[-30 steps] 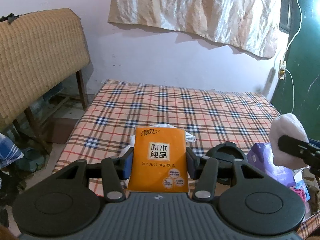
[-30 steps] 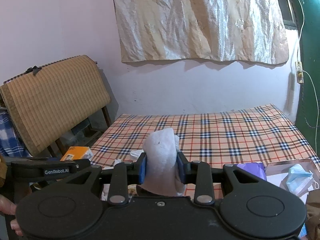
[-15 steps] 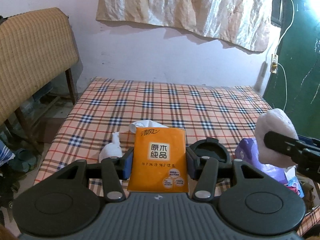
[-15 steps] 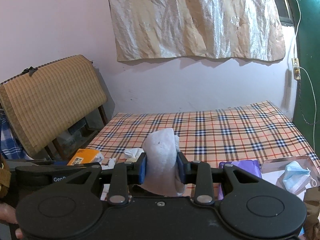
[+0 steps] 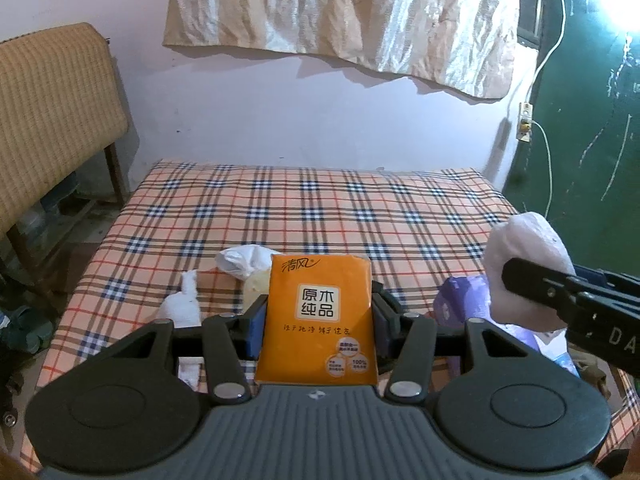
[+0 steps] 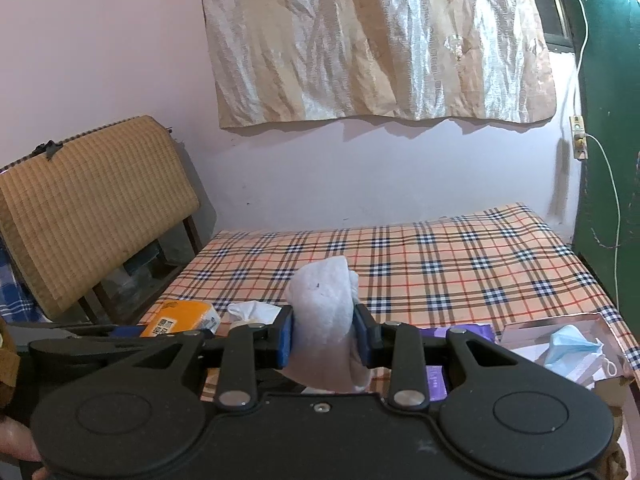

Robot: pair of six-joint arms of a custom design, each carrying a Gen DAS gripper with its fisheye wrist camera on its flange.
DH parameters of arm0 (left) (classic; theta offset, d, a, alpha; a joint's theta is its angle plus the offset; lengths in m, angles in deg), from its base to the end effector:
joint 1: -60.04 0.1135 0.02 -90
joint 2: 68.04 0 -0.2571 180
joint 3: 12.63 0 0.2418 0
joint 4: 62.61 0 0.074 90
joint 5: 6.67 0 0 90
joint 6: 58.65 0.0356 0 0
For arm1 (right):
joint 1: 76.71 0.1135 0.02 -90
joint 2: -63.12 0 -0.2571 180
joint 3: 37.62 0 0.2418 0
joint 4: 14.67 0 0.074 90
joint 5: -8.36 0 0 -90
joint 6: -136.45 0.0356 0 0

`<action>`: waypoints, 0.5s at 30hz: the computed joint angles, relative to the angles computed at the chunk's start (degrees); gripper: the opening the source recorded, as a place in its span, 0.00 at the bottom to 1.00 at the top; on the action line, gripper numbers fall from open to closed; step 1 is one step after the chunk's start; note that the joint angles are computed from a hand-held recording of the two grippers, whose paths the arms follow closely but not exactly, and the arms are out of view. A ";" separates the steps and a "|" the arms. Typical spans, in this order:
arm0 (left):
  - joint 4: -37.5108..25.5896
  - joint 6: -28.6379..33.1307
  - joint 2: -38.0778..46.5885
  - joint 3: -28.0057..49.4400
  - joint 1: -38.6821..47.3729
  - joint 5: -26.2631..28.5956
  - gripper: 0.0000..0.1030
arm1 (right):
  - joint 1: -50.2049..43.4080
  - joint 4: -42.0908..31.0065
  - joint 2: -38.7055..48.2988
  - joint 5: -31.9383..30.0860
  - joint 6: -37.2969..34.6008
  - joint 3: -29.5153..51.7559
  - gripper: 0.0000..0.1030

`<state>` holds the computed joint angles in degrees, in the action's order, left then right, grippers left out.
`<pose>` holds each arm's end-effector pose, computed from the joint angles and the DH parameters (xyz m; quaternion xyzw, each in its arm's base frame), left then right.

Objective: Organize soft objects
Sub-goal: 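Carry the orange packet and white cloth with both tools toward the tray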

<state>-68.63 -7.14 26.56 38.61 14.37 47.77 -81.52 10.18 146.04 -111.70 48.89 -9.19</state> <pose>0.2129 -0.1883 0.1256 -0.0499 0.8979 -0.0090 0.4372 0.2206 -0.0007 0.1200 -0.0773 0.8414 0.2141 0.4901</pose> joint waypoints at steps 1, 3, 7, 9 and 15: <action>0.21 0.21 0.49 0.43 0.01 0.20 0.51 | -0.69 0.07 0.33 -0.46 -0.31 0.12 0.38; 0.48 0.37 1.36 1.20 -0.31 0.52 0.51 | -1.80 -0.21 0.73 -1.14 -0.85 0.54 0.38; 1.11 0.58 2.81 2.41 -1.01 1.03 0.51 | -3.79 -0.39 1.43 -2.27 -1.68 1.02 0.38; 1.18 0.69 3.52 3.16 -1.53 1.06 0.51 | -4.84 -0.50 1.68 -2.84 -2.08 1.27 0.38; 1.38 1.10 5.78 5.45 -2.96 1.11 0.51 | -7.93 -1.10 2.91 -4.55 -3.62 2.22 0.38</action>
